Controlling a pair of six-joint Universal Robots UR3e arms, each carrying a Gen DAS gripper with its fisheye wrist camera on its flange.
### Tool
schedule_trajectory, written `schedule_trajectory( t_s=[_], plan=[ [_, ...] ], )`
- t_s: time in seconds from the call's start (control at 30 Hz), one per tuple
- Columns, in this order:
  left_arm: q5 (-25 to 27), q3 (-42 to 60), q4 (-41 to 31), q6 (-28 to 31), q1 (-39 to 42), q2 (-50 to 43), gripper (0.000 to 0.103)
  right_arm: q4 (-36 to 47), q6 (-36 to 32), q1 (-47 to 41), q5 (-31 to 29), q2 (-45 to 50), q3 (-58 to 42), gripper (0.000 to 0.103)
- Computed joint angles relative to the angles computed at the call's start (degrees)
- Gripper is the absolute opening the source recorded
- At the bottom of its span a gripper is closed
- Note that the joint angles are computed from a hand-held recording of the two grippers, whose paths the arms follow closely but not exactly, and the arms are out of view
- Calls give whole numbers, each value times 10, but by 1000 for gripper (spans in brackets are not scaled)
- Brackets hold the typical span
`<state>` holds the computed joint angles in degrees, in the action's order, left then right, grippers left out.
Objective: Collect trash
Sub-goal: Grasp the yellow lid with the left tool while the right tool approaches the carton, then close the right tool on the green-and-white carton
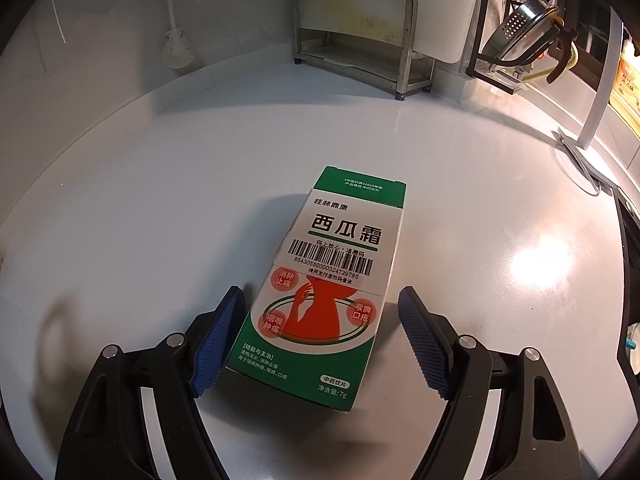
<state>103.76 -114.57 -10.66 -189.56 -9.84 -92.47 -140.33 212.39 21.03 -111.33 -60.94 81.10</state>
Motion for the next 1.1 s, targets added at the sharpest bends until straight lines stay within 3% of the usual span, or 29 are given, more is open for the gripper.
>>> schedule_trajectory(
  t_s=[0.07, 0.27, 0.4, 0.73, 0.93, 1.1],
  plan=[
    [1, 1, -3, -1, -2, -1, 69, -10, -9, 3, -3, -1, 4, 63],
    [-3, 3, -5, -1, 1, 1, 69, -41, -28, 6, 10, -6, 21, 52],
    [-15, -1, -8, -1, 9, 4, 69, -76, -50, 2, 35, -25, 54, 51],
    [-17, -10, -16, -7, -10, 24, 69, -177, -110, 14, 12, -164, 229, 50],
    [22, -34, -42, -22, -67, 88, 69, -216, -136, 14, 9, -301, 362, 50],
    [68, -54, -100, -67, -146, 151, 69, -186, -131, 22, 11, -442, 456, 50]
  ],
)
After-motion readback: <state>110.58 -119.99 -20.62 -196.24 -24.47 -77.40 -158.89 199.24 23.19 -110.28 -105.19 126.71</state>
